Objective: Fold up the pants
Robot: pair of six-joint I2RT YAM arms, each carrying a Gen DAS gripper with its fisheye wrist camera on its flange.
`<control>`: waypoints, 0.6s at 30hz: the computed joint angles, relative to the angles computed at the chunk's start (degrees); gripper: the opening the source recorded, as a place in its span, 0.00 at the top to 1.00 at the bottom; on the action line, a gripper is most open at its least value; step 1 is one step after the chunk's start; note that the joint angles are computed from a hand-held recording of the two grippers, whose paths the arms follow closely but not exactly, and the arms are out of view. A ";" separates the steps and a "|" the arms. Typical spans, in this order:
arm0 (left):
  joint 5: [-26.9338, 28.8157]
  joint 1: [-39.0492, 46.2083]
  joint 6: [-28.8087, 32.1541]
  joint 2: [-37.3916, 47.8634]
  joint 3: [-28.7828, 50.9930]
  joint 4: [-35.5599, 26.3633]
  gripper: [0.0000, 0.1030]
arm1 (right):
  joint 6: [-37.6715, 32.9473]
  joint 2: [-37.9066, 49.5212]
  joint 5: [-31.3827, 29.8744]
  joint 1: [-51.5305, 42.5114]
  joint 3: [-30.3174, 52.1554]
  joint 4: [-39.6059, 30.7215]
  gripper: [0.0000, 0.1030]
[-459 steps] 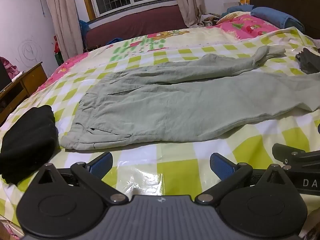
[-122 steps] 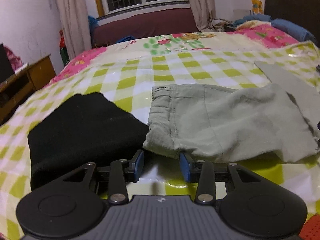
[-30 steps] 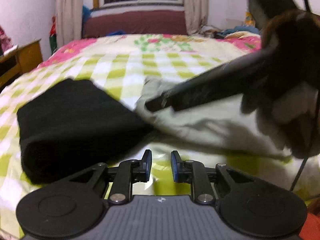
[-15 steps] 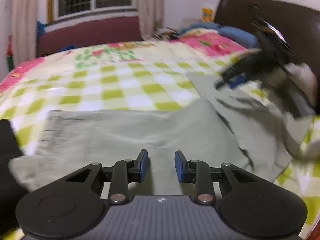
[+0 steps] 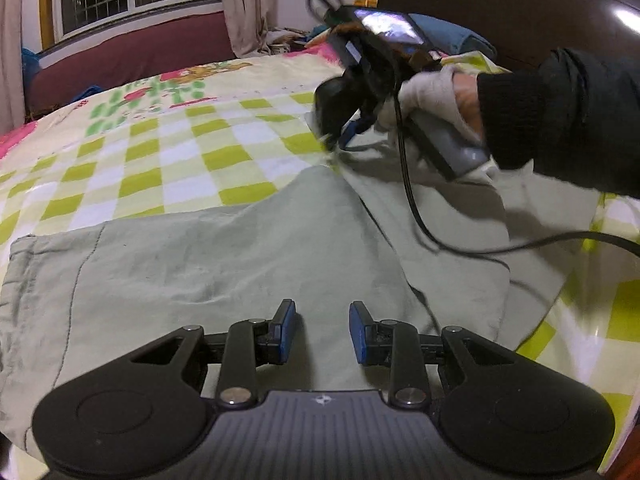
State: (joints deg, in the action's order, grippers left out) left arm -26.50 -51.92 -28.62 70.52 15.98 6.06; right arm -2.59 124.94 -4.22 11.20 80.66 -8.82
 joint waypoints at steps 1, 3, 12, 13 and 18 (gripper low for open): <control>0.33 0.34 0.41 0.33 0.20 0.13 0.58 | 1.14 -0.44 -2.80 -1.62 0.69 -1.75 0.98; -0.15 -0.05 0.72 1.08 1.13 -0.60 0.58 | 1.39 -4.13 -7.45 -4.85 -1.93 -1.37 0.98; -1.71 -3.71 1.17 8.82 7.66 -2.52 0.58 | 5.02 -31.13 -40.84 -35.14 -22.66 5.17 0.98; -1.72 -4.26 1.20 10.26 8.55 -2.39 0.58 | 4.17 -32.42 -43.36 -39.78 -24.13 4.66 0.98; -2.13 -7.38 1.54 17.11 14.37 -4.35 0.57 | -7.32 -30.23 -45.41 -55.86 -27.29 -4.80 0.98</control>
State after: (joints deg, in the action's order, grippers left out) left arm -28.62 -59.30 -27.08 87.63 30.35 1.71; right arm -9.91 94.70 -49.63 -44.66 53.37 -13.62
